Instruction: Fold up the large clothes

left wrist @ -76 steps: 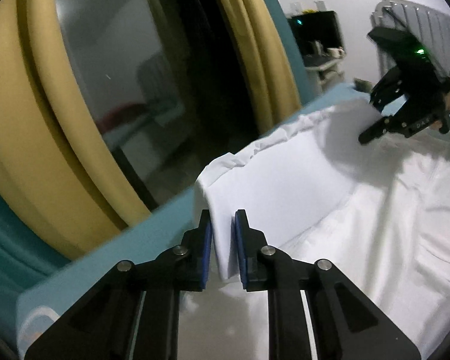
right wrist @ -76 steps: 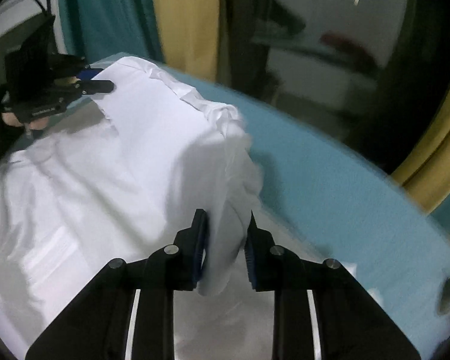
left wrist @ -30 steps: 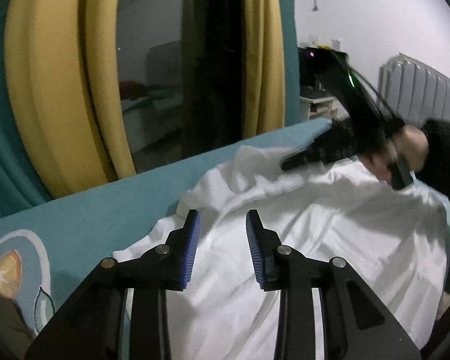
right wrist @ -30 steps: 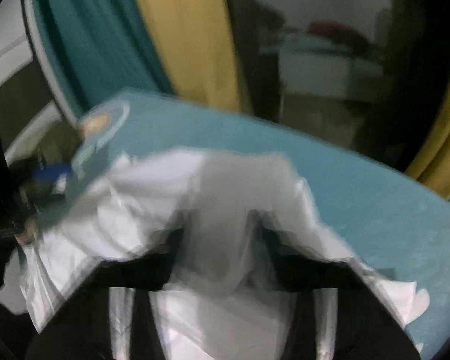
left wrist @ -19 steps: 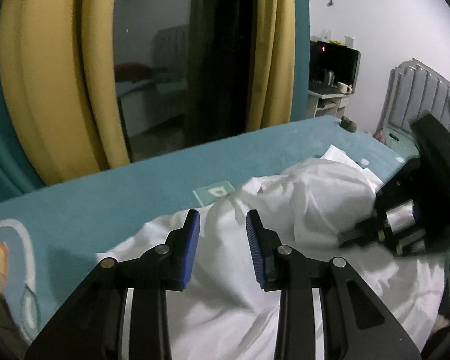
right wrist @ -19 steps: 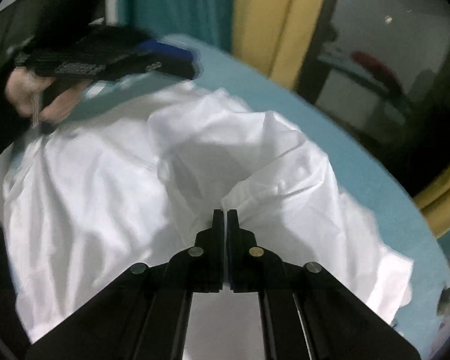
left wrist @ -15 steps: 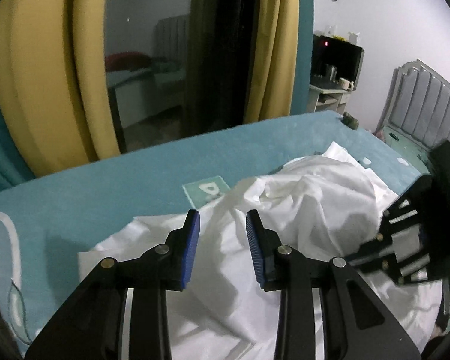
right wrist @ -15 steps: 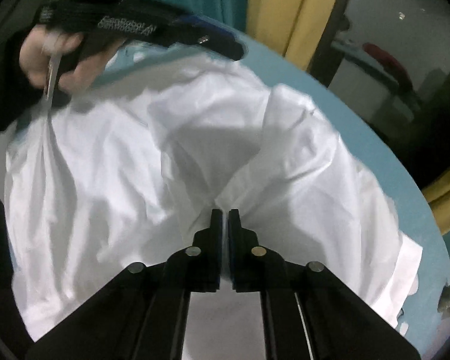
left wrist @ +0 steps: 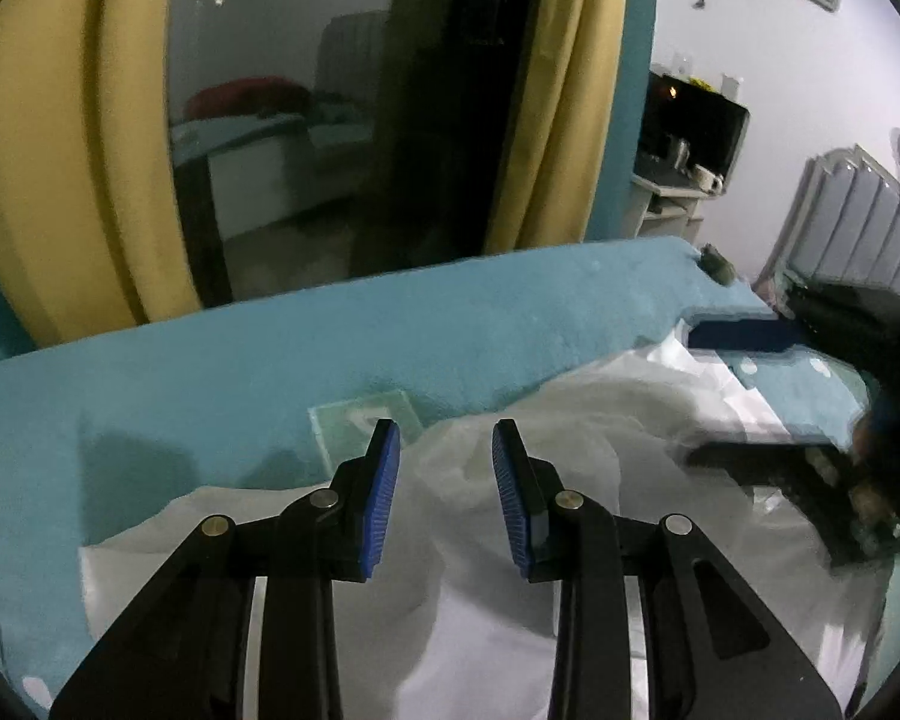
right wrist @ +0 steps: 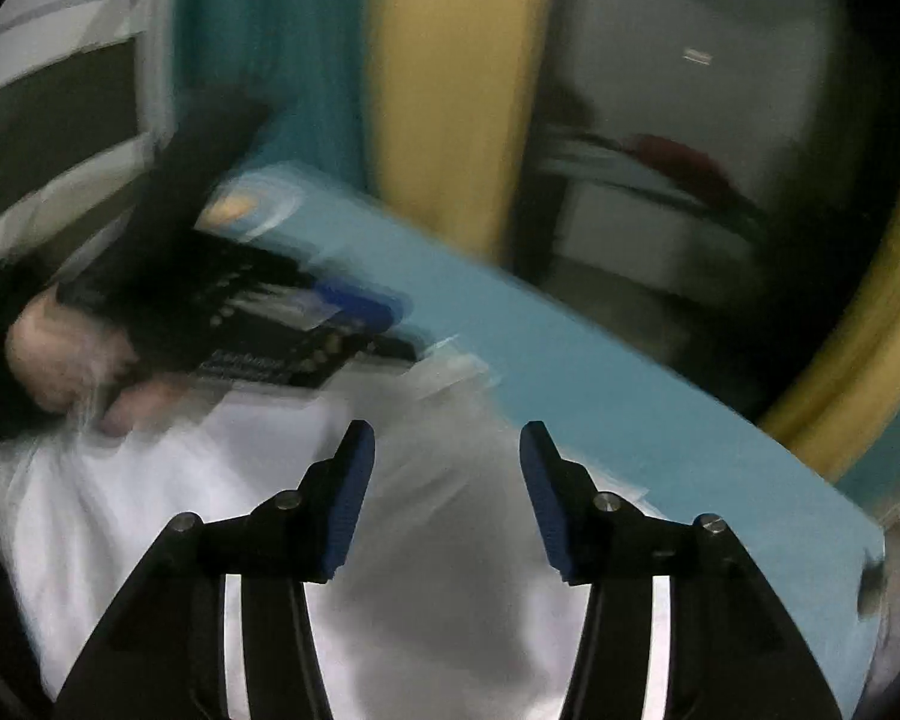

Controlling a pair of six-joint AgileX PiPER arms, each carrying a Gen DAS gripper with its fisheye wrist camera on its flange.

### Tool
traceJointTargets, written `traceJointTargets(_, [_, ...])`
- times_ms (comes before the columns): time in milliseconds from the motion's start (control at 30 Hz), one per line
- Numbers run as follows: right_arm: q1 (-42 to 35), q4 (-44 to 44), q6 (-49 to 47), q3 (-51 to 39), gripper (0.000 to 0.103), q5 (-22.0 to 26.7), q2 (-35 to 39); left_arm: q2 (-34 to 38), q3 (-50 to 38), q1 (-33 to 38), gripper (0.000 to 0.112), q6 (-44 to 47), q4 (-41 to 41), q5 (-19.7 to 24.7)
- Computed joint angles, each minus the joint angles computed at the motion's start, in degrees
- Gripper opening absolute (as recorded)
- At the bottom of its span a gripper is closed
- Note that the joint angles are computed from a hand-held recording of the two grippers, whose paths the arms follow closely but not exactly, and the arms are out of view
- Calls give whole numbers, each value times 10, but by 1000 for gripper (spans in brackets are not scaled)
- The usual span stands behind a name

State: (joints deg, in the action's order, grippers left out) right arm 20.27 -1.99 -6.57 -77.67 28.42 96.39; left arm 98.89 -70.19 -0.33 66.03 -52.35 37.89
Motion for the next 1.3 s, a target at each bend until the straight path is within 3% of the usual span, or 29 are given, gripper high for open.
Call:
traceJointTargets(100, [-1,-3,2,-67,51,61,61,21,-15,-31,34,-43,107,27])
traceJointTargets(200, [18,-36,-14,-49,51,96,73,7,37,-48,34,-10,136,-13])
traceJointTargets(267, [38,-83,10,-29,51,114,81,-7,66,-36,34,27,110,-28])
traceJointTargets(333, [46,-110,38,19,51,73,59,-24,79,-21,34,29,106,-25])
traceJointTargets(400, [44,-107,48,35,51,75,35,-49,96,8,34,56,76,-10])
traceJointTargets(500, [46,-173,111,93,51,45,-31,-97,127,75,36,114,22,29])
traceJointTargets(600, [49,-196,130,104,51,54,-63,-117,138,143,41,137,10,67])
traceJointTargets(800, [23,-239,197,148,51,49,-51,-106,160,185,42,105,68,32])
traceJointTargets(867, [2,-210,185,172,51,45,-81,-119,170,225,42,132,47,65])
traceJointTargets(1000, [12,-265,258,217,51,56,-141,-158,196,335,42,184,17,138])
traceJointTargets(1133, [47,-329,352,275,51,98,-225,-192,223,471,43,238,17,222])
traceJointTargets(1300, [113,-400,478,327,56,181,-303,-200,251,616,47,299,27,289])
